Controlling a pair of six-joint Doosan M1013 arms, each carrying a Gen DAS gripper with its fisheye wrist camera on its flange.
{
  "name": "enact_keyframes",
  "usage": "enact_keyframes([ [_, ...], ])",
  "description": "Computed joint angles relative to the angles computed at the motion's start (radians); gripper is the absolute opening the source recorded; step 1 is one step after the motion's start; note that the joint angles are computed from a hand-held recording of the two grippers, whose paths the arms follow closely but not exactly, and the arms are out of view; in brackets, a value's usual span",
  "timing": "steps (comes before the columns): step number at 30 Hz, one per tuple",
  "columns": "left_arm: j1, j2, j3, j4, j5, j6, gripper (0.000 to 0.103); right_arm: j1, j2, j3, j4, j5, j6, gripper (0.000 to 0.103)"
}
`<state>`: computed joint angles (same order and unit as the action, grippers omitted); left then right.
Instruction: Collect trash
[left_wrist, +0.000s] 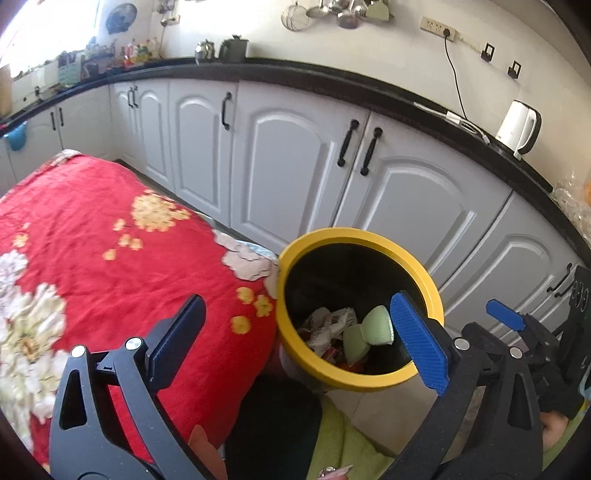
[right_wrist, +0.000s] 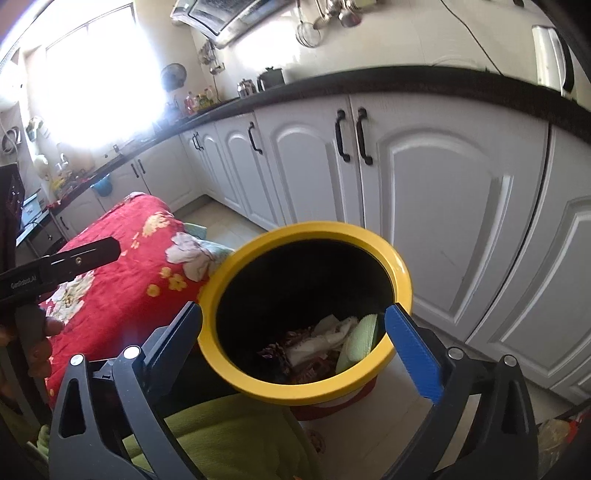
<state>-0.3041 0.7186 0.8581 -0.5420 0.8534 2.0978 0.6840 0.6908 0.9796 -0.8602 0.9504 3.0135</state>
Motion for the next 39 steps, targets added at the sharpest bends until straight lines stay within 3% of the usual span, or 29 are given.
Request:
enact_keyframes([
  [9, 0.036, -0.093, 0.147, -0.013, -0.13, 0.064, 0.092, 0.055, 0.032, -0.075, -0.135, 0.094, -0.005, 0.097],
  [18, 0.053, -0.211, 0.375, -0.086, -0.41, 0.185, 0.092, 0.124, 0.059, -0.077, -0.444, 0.151, 0.123, 0.097],
  [23, 0.052, -0.241, 0.445, -0.181, -0.519, 0.255, 0.092, 0.144, 0.075, -0.079, -0.541, 0.147, 0.149, 0.097],
  [26, 0.055, -0.249, 0.468, -0.277, -0.537, 0.333, 0.092, 0.149, 0.081, -0.076, -0.589, 0.149, 0.172, 0.097],
  [31, 0.057, -0.254, 0.479, -0.368, -0.537, 0.424, 0.092, 0.142, 0.087, -0.088, -0.534, 0.145, 0.152, 0.097],
  [39, 0.056, -0.258, 0.487, -0.429, -0.539, 0.492, 0.092, 0.14, 0.089, -0.09, -0.512, 0.144, 0.155, 0.097],
])
